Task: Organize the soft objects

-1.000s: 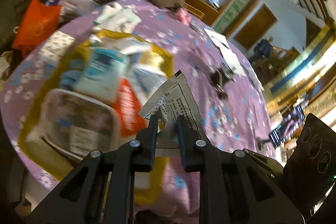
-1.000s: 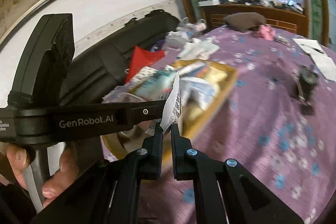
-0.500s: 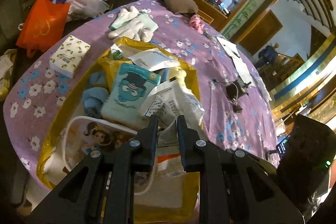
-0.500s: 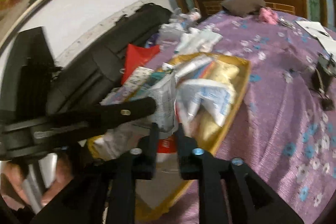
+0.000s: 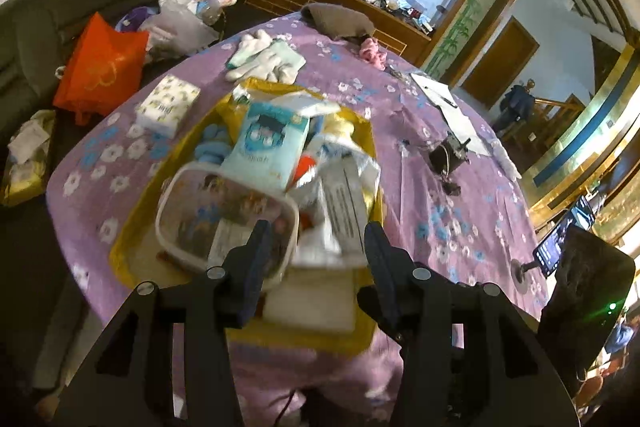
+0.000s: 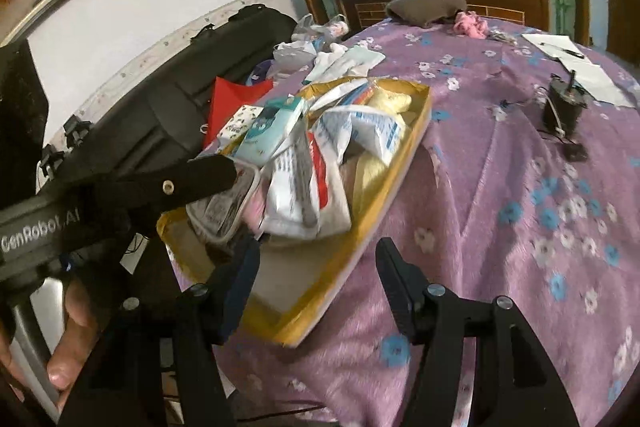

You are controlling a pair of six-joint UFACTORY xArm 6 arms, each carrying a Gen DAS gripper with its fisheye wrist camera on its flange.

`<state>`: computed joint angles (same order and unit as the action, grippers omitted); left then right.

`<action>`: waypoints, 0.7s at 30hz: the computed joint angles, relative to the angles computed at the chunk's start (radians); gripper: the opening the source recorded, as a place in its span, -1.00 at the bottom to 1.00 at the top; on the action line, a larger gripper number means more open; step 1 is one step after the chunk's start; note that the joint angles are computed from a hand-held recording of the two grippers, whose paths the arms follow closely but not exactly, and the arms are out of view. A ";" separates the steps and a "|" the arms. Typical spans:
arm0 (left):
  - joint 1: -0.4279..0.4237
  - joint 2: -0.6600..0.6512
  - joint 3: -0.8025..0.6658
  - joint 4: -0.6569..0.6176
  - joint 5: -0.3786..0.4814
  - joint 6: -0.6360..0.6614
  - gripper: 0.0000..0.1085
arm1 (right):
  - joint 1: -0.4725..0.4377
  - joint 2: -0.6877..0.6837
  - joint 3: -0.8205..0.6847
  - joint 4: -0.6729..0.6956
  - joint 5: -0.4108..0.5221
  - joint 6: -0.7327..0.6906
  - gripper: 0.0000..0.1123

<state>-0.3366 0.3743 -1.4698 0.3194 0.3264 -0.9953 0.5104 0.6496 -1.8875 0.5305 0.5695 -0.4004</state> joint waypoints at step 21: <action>-0.105 -0.099 0.021 0.325 0.254 -0.302 -0.11 | 0.034 -0.197 0.272 -0.221 -0.174 0.156 0.08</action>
<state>-0.4414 0.2754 -1.4491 0.6443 0.5799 -1.2976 0.5444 0.4522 -1.6156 0.3093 0.3953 -0.2448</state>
